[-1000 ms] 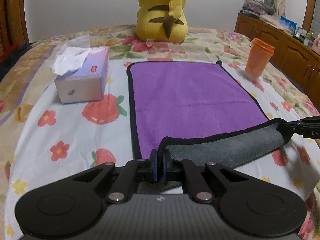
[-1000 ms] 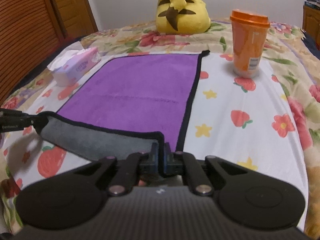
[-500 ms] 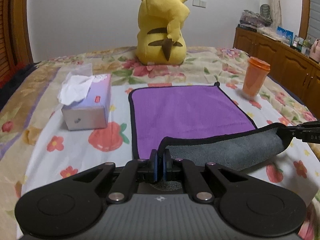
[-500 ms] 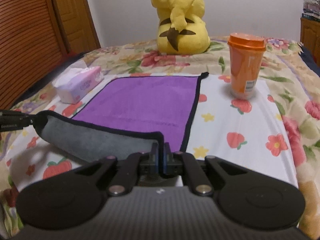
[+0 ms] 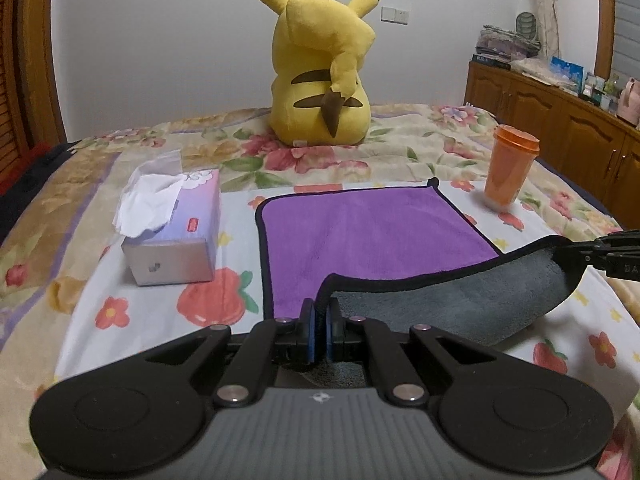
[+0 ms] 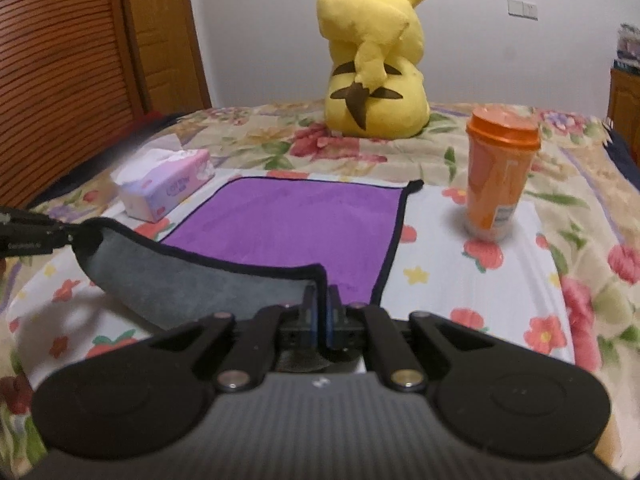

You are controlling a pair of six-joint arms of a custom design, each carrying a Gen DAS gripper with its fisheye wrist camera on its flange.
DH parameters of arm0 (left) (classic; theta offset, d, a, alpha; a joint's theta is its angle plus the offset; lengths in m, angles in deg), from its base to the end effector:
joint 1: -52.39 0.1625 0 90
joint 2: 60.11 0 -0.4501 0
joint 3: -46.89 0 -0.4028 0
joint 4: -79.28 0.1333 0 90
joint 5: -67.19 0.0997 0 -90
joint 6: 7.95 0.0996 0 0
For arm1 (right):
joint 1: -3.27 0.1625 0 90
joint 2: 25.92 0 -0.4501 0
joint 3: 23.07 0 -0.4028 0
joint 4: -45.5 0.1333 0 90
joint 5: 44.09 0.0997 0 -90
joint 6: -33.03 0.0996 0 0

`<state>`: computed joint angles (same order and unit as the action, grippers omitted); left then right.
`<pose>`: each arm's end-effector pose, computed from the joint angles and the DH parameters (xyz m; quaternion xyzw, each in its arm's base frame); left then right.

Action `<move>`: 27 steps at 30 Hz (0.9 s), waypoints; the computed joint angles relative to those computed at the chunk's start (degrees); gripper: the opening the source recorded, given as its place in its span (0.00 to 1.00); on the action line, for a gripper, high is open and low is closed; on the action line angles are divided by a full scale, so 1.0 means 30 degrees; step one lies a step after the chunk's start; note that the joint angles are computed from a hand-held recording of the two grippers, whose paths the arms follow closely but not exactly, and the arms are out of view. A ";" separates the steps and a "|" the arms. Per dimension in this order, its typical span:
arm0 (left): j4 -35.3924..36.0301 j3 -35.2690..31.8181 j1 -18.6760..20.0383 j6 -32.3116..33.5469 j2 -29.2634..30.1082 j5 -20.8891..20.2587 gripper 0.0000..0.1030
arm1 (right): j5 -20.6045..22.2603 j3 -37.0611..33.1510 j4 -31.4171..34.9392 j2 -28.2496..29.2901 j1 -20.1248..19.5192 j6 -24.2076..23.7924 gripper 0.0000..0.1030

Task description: Fold towel

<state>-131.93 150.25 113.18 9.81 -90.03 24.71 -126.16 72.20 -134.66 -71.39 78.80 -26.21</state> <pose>-0.1229 -0.6436 0.0295 0.1839 0.8325 -0.4055 0.3296 -0.0364 -0.7295 0.1651 0.3787 -0.8567 0.3143 0.1545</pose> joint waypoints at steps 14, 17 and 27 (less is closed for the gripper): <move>0.0181 -0.1210 0.0204 0.1250 0.0076 -0.0286 0.00 | 0.0208 -0.0940 0.0126 0.0441 0.0119 -0.0118 0.04; 0.0279 -0.1463 0.0283 0.1449 0.0132 -0.0427 0.00 | 0.0306 -0.1176 0.0279 0.0534 0.0185 -0.0326 0.04; 0.0820 -0.2568 0.0526 0.2019 0.0422 -0.0510 0.00 | 0.0405 -0.1953 0.0471 0.0905 0.0299 -0.0422 0.04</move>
